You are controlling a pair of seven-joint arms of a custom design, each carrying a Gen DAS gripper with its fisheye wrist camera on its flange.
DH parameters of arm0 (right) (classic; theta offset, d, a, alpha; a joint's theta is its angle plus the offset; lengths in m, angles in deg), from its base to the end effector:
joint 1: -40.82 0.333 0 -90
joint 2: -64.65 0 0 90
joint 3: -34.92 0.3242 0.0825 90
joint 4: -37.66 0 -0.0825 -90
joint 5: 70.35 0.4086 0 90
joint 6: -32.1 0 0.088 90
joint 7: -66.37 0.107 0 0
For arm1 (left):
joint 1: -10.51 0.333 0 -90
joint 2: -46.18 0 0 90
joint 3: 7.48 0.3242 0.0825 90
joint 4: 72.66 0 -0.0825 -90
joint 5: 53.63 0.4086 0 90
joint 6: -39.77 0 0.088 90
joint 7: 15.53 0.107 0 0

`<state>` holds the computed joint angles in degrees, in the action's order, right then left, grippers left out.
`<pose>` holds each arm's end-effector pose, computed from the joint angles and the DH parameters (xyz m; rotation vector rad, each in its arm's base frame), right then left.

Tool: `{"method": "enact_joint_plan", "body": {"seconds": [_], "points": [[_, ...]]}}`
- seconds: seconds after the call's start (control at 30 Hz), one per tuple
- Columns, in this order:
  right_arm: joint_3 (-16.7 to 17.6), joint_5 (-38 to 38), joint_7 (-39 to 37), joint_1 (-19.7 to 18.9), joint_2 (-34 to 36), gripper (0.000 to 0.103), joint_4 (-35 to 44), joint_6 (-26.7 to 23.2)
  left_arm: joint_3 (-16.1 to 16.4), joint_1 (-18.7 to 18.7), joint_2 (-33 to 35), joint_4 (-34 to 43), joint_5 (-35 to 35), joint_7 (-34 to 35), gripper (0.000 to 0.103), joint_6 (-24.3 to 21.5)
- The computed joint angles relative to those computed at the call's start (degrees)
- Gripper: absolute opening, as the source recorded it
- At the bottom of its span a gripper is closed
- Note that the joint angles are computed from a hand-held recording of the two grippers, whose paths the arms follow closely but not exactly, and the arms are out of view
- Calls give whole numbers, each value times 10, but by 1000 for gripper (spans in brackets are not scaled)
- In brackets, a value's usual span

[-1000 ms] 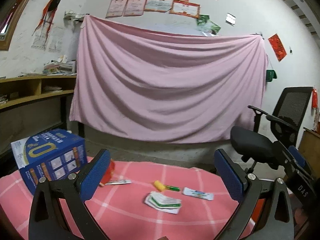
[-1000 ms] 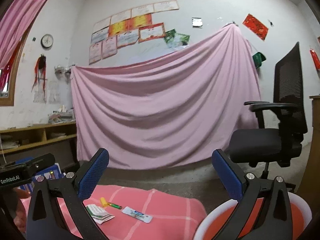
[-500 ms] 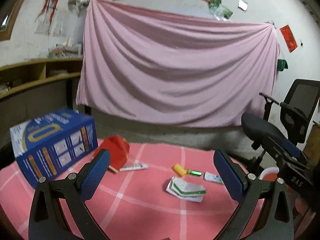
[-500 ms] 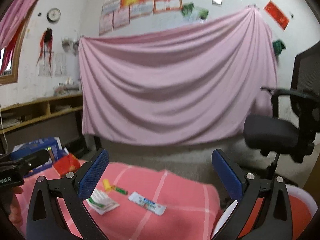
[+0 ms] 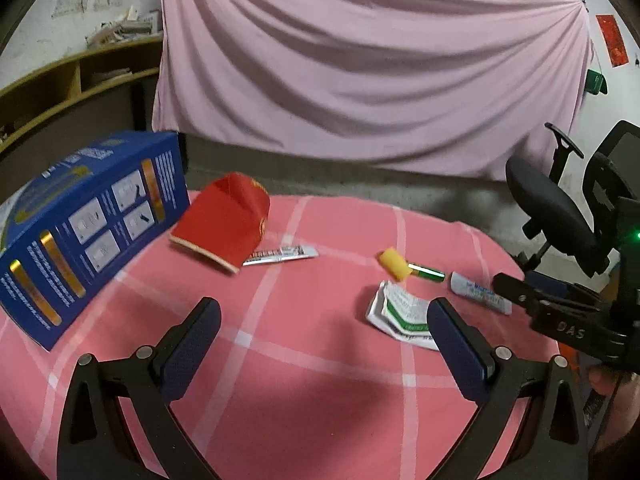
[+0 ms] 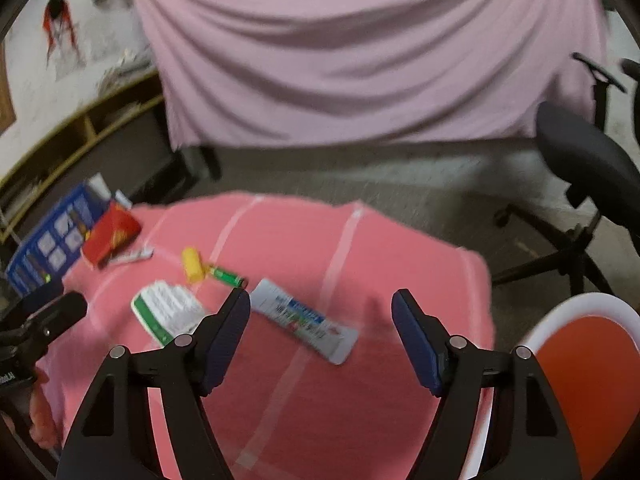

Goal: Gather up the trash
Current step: 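Move both tools back over the table toward the remaining trash, then grasp the folded green leaflet with the left tool while the right tool grasps the second white sachet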

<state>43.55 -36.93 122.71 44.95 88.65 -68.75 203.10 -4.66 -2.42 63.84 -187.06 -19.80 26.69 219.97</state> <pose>0.6937 0.1064 0.3613 -1.9126 1.5173 -0.4600 0.6445 -0.1673 0.3869 -1.8297 1.7280 -0.9347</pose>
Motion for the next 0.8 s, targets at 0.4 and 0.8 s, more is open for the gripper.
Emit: {"method": "enact_joint_plan", "body": {"seconds": [0.4,0.8], "points": [[-24,-23,8,0,27,49,59,-136,-143,116,10,6,-153,179,101,-40],[-26,-22,-38,4,5,23,25,-120,-160,112,32,38,-209,284,100,-71]]}}
